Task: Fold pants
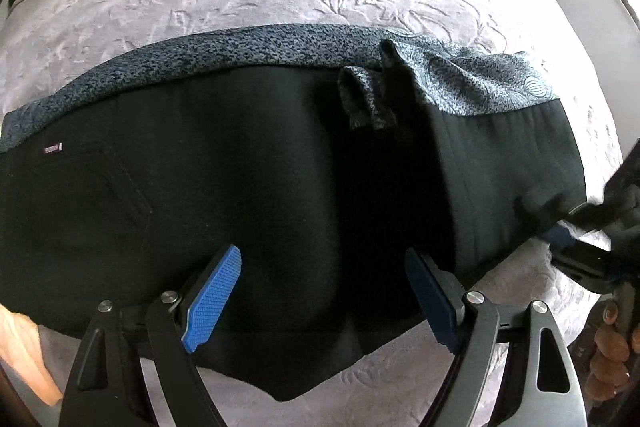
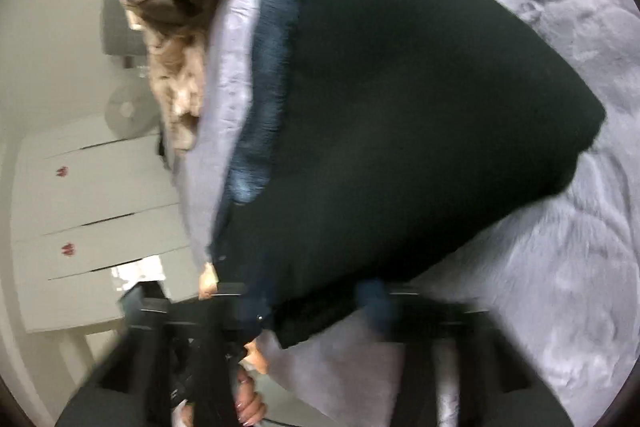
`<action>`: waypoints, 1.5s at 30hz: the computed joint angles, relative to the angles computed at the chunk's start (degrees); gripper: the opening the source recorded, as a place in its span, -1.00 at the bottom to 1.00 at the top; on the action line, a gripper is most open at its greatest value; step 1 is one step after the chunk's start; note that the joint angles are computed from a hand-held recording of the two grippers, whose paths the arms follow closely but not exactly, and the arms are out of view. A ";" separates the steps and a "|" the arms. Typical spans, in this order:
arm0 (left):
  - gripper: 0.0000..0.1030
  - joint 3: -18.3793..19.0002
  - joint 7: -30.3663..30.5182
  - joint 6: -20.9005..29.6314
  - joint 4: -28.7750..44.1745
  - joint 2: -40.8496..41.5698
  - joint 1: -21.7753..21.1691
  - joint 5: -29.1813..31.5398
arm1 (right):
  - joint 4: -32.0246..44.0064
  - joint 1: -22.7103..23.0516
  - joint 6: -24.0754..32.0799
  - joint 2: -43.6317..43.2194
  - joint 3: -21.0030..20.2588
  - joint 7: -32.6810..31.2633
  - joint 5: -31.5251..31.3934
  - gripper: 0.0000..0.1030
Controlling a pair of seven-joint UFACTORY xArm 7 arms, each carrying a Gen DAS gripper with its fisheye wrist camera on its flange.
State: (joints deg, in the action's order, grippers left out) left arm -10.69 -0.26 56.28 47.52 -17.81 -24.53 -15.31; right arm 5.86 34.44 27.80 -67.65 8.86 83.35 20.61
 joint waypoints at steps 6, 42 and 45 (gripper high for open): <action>0.65 0.13 0.19 -1.45 -0.38 -3.21 0.87 2.94 | 2.72 0.62 -2.40 1.18 2.14 0.33 -1.05 -0.90; 0.65 -4.46 -14.71 -7.96 15.43 17.39 -5.44 15.77 | 16.46 -14.38 21.46 10.28 -20.24 -45.63 -6.32 -0.31; 0.81 -3.96 -15.49 -8.27 13.94 17.97 -4.98 15.10 | 23.01 -19.52 30.37 19.70 -10.09 -47.96 -17.22 -0.31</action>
State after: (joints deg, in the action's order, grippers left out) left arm -14.66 -15.75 48.01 61.45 0.16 -29.51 -0.21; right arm 28.87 14.92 58.17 -47.94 -1.24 35.39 3.39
